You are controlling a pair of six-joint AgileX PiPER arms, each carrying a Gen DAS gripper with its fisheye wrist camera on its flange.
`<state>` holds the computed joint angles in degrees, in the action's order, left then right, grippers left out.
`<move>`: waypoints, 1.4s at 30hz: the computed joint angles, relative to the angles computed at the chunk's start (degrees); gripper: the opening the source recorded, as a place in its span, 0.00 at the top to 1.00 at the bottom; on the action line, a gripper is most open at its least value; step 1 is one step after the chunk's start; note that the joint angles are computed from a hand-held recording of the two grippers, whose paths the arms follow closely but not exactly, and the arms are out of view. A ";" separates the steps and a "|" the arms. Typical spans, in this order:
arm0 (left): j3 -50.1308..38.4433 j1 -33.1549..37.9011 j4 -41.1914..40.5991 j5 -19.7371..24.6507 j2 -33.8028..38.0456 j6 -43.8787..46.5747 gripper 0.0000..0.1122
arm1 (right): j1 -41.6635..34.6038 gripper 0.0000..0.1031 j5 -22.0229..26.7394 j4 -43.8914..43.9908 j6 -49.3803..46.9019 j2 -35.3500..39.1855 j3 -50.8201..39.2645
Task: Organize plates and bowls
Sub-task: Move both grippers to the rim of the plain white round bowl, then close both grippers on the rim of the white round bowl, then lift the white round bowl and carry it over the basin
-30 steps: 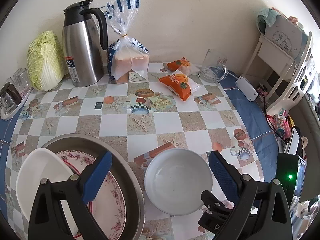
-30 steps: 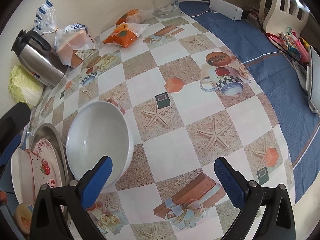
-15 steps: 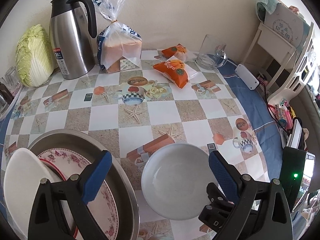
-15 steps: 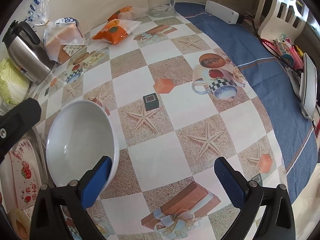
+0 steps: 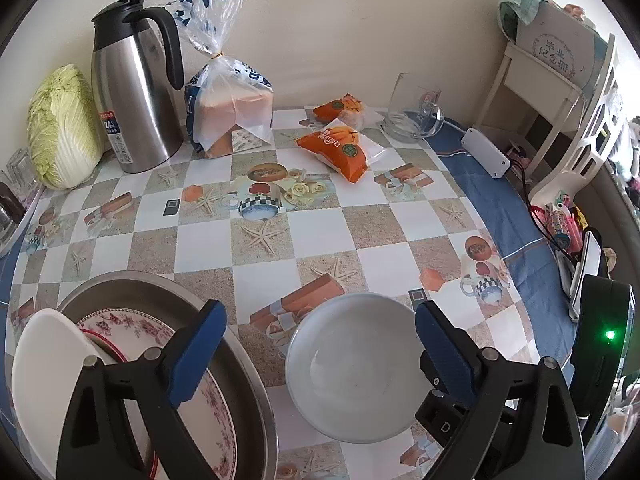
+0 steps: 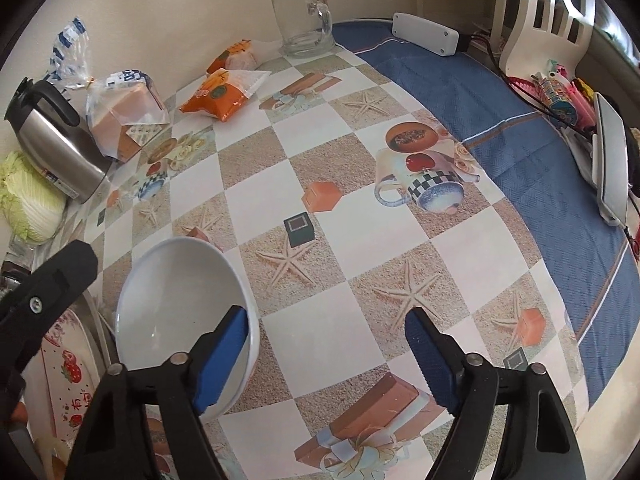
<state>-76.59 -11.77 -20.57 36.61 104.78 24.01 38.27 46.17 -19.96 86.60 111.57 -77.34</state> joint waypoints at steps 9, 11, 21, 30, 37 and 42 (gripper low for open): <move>-0.95 0.01 -0.72 2.05 2.69 0.60 0.53 | 0.44 0.62 -1.25 -1.99 1.82 -0.66 0.54; -1.28 0.13 -1.55 2.79 3.89 1.22 0.59 | 0.18 0.62 -2.02 -1.79 1.92 -0.96 1.26; -1.80 -0.12 -0.90 3.03 8.87 0.75 0.77 | -0.12 0.70 -4.01 0.56 0.09 0.41 1.28; -1.58 0.34 -1.68 2.15 9.86 1.30 0.87 | -0.29 0.88 -6.53 2.29 -1.78 1.11 1.19; -1.23 0.79 -2.12 1.71 9.25 1.13 0.90 | -0.73 0.91 -9.01 4.24 -3.39 0.88 2.09; -0.94 1.10 -1.83 1.49 6.99 1.19 0.90 | -0.48 0.91 -8.51 3.78 -3.26 0.02 1.63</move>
